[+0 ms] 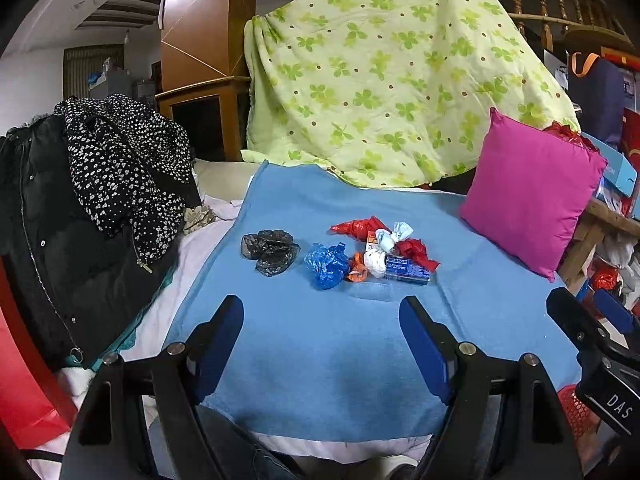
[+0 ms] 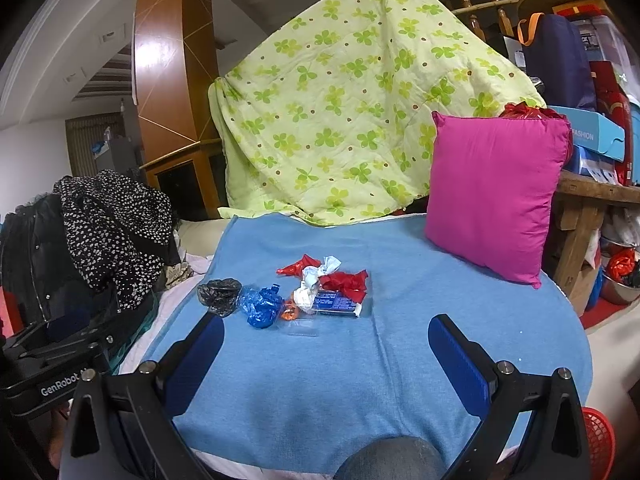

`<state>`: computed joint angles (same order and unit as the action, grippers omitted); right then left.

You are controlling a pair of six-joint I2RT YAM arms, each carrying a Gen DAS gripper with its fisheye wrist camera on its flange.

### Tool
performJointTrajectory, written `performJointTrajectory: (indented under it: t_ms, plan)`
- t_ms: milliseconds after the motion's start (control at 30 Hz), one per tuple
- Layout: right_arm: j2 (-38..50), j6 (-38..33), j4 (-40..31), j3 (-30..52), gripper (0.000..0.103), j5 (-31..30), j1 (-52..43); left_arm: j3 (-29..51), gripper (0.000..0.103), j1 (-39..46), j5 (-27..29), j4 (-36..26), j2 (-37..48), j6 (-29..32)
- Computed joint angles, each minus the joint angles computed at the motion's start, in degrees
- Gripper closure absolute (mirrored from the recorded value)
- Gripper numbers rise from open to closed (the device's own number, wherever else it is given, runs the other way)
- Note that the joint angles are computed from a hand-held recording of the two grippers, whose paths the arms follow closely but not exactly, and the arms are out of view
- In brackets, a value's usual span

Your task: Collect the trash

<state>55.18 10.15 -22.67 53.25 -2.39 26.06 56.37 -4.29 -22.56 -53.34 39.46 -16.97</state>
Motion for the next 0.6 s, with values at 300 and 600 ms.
performJointTrajectory:
  t_ms: [300,600]
  plan:
    - [0.16,-2.71,0.38,-0.13,0.000,2.09,1.01,0.03,0.022,0.04,0.26,-0.20,-0.15,-0.57]
    - [0.19,-2.51,-0.19,0.42,0.000,0.88,0.08,0.42,0.022,0.94,1.49,-0.33,0.02,-0.31]
